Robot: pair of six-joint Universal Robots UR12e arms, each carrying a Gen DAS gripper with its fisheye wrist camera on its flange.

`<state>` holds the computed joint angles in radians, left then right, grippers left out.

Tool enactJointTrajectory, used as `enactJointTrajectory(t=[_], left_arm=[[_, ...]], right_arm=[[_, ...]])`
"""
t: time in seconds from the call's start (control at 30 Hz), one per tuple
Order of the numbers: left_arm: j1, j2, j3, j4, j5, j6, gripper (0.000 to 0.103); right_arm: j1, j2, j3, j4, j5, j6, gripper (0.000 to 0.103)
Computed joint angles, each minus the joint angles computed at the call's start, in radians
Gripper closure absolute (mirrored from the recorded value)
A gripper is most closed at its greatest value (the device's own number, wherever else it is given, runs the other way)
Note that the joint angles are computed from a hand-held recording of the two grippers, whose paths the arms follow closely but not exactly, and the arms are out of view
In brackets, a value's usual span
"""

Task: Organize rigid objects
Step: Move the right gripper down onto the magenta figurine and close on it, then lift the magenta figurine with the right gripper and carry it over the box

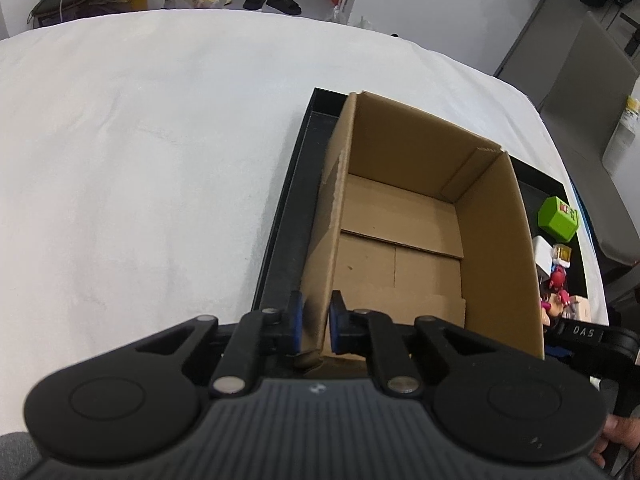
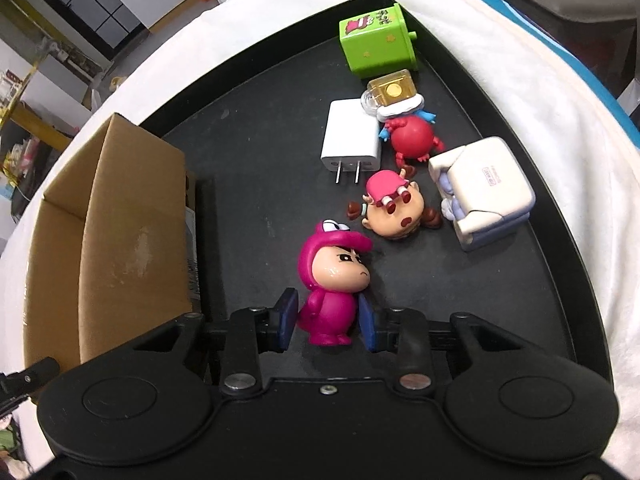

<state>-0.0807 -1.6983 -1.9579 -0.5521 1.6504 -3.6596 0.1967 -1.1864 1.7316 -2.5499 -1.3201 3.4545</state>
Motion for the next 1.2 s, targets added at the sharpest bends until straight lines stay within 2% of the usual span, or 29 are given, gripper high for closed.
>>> enactJointTrajectory(t=[0.4,0.47,0.63,0.77,0.9,1.03,1.2], left_arm=[[-0.016,0.008,-0.005,-0.003,0.017,0.095,0.093],[-0.016,0.011,-0.007,-0.006,0.009,0.105,0.093],[-0.016,0.014,-0.01,-0.003,-0.001,0.157,0.093],[0.002,0.018,-0.013,-0.017,-0.046,0.162,0.093],[0.021,0.02,-0.014,-0.023,-0.1,0.202,0.093],[0.047,0.023,-0.016,-0.038,-0.158,0.186,0.092],[0.054,0.027,-0.018,-0.051,-0.175,0.165,0.092]], right_arm=[[-0.021,-0.036,0.023,-0.025,0.093,0.001,0.072],[-0.025,-0.041,0.024,-0.031,0.108,-0.001,0.075],[-0.023,-0.043,0.012,-0.042,0.126,-0.022,0.075],[-0.018,-0.043,0.002,-0.049,0.138,-0.023,0.075],[-0.012,-0.047,-0.004,-0.077,0.136,-0.032,0.075],[-0.002,-0.049,-0.016,-0.109,0.12,-0.063,0.075],[0.007,-0.05,-0.033,-0.144,0.128,-0.074,0.075]])
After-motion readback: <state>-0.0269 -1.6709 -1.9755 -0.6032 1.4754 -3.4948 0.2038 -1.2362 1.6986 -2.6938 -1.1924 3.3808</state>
